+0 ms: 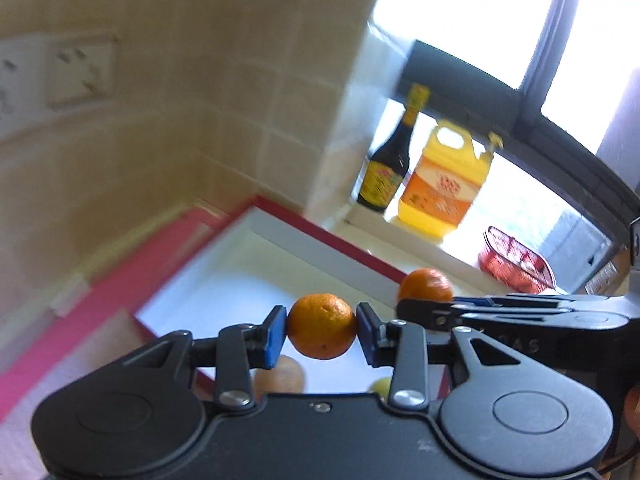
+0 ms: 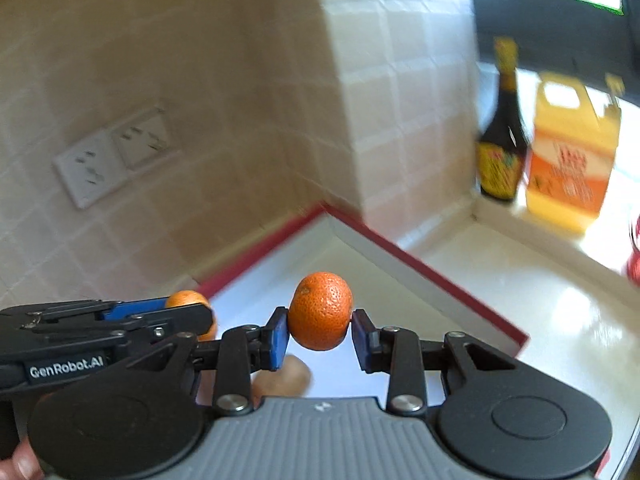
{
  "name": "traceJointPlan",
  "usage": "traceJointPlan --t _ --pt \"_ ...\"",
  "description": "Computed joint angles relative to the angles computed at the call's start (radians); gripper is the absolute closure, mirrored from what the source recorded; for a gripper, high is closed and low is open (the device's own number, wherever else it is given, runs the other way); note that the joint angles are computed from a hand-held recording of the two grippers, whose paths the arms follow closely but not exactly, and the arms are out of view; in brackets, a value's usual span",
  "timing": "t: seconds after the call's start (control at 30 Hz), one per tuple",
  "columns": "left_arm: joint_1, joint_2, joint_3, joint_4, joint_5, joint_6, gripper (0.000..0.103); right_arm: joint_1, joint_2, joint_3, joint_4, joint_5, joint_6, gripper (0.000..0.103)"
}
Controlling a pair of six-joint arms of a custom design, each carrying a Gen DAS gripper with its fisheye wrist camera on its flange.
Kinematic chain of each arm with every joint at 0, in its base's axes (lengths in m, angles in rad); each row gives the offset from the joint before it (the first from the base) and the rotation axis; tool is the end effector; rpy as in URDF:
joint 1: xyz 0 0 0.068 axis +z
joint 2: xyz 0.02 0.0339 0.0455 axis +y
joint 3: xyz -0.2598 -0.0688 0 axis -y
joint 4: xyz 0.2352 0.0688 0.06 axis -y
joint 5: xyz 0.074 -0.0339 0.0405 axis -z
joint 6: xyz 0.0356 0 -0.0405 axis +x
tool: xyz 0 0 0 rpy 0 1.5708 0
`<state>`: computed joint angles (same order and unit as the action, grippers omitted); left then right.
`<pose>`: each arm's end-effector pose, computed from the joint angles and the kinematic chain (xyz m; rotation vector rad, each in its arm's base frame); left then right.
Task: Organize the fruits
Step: 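Carry both tangerines into the red box and open both tools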
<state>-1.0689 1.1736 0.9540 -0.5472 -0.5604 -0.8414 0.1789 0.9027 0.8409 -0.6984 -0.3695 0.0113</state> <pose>0.1307 -0.1988 0.2881 -0.0178 2.2282 -0.4001 0.1701 0.0438 0.2889 -0.3792 2.2942 0.5256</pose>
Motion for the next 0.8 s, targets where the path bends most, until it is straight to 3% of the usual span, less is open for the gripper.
traceJointPlan --t 0.2,0.57,0.6,0.7,0.8 --pt "0.071 0.104 -0.039 0.137 0.138 0.026 0.058 -0.008 0.055 -0.072 0.069 0.018 0.023 0.067" --pt "0.106 0.147 -0.035 0.158 0.204 0.029 0.058 0.001 0.057 -0.089 0.062 0.047 0.042 0.065" --pt "0.101 0.150 -0.031 0.155 0.194 0.030 0.055 -0.003 0.062 -0.084 0.056 0.042 0.046 0.064" --pt "0.096 0.126 -0.032 0.133 0.169 0.016 0.027 -0.046 0.081 -0.067 0.031 -0.007 0.039 0.064" --pt "0.080 0.059 -0.049 0.095 0.137 -0.008 0.027 -0.071 0.060 -0.060 0.012 -0.027 0.038 0.064"
